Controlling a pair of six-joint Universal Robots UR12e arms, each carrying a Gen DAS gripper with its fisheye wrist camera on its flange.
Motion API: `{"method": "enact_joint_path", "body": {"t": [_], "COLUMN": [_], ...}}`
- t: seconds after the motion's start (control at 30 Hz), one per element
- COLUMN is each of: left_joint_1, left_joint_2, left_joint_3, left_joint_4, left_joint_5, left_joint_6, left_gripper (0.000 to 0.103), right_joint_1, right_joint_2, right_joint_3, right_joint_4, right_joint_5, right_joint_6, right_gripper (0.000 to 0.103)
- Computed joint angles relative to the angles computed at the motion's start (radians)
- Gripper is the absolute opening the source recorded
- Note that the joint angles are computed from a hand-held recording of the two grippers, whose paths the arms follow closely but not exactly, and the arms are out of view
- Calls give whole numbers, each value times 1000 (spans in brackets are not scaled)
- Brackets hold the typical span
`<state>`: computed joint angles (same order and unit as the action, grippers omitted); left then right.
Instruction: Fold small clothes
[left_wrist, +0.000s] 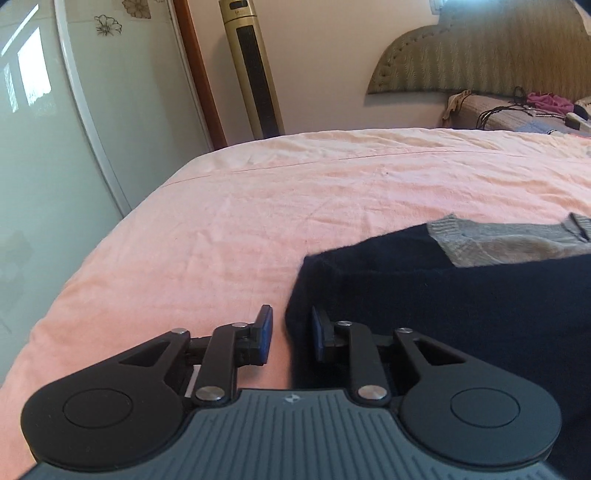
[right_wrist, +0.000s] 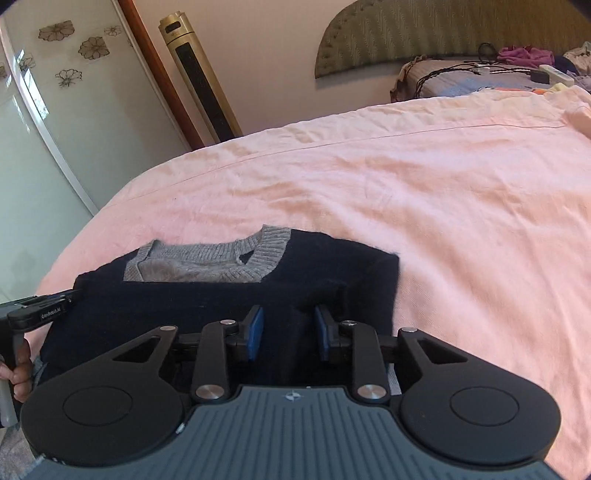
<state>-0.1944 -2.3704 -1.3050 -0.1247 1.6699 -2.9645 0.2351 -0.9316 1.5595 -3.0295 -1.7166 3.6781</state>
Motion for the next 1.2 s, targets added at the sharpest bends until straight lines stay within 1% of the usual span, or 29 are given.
{"method": "enact_joint_path", "body": {"t": [0.03, 0.07, 0.1, 0.13, 0.17, 0.2, 0.23, 0.3, 0.33, 0.37, 0.4, 0.43, 0.47, 0.53, 0.57, 0.63, 0.67, 0.7, 0.73, 0.77, 0.8, 0.83, 0.9, 0.97, 1.03, 1.1, 1.13, 1.17, 1.2], "left_joint_1": [4, 11, 22, 31, 35, 34, 28, 7, 9, 22, 28, 36, 48, 83, 100, 114, 111, 102, 95, 92, 98, 115, 152, 177, 203, 235, 237, 236, 238], "left_joint_2": [25, 50, 79, 97, 108, 116, 121, 110, 107, 112, 123, 139, 155, 194, 213, 233, 234, 232, 232, 238, 256, 275, 310, 336, 349, 342, 339, 338, 341], "left_joint_3": [-36, -76, -126, -162, -189, -204, -206, -189, -193, -197, -197, -210, -229, -285, -310, -333, -332, -334, -344, -367, -390, -412, -456, -491, -508, -507, -514, -512, -512], "left_joint_4": [20, 51, 100, 139, 170, 169, 126, 23, 26, 16, -22, -27, -10, 26, 21, -31, -78, -104, -88, -38, -30, -38, -35, -26, -50, -108, -80, -93, -121], "left_joint_5": [-23, -64, -143, -217, -280, -321, -332, -256, -249, -281, -276, -268, -289, -386, -447, -515, -516, -481, -440, -404, -406, -450, -531, -542, -570, -668, -678, -697, -739], "left_joint_6": [-13, -33, -66, -82, -78, -51, 3, 101, 94, 60, 33, 1, -24, -77, -98, -110, -87, -65, -54, -43, -52, -68, -102, -125, -175, -243, -261, -253, -226], "left_gripper": [26, 34, 62, 82, 103, 103, 103, 103, 103, 103, 103, 103, 103, 103, 103, 103, 103, 103, 103, 103, 103, 103, 103, 103, 103, 103, 103, 103, 98], "right_joint_1": [11, 21, 31, 38, 42, 47, 53, 61, 65, 72, 74, 80, 85, 92, 92, 93, 97, 100, 104, 119, 128, 135, 128, 117, 110, 92, 86, 81, 80], "right_joint_2": [-12, -23, -33, -40, -44, -43, -38, -23, -12, -7, -9, -17, -29, -62, -76, -90, -90, -88, -78, -75, -78, -94, -138, -187, -234, -268, -278, -281, -278], "right_joint_3": [10, 24, 47, 63, 72, 71, 59, 32, 27, 34, 41, 44, 47, 72, 97, 133, 136, 132, 129, 130, 128, 133, 191, 277, 351, 412, 431, 443, 454], "right_joint_4": [0, -22, -79, -123, -141, -134, -101, -8, 1, -31, -37, -12, 19, 36, -11, -78, -68, -32, -1, -11, 18, 43, -19, -123, -154, -172, -162, -166, -197], "right_joint_5": [-36, -53, -52, -29, 12, 43, 66, 71, 52, 23, 10, -11, -27, -26, 5, 48, 53, 54, 39, -19, -50, -65, 11, 75, 82, 117, 127, 140, 153], "right_joint_6": [6, 0, -20, -35, -48, -58, -75, -96, -120, -169, -188, -181, -167, -124, -115, -101, -99, -102, -109, -157, -163, -138, -73, 7, 112, 216, 258, 286, 296], "right_gripper": [41, 48, 54, 58, 70, 78, 80, 80, 81, 81, 79, 79, 79, 80, 80, 89, 97, 99, 101, 99, 97, 96, 96, 95, 93, 81, 75, 64, 61]}}
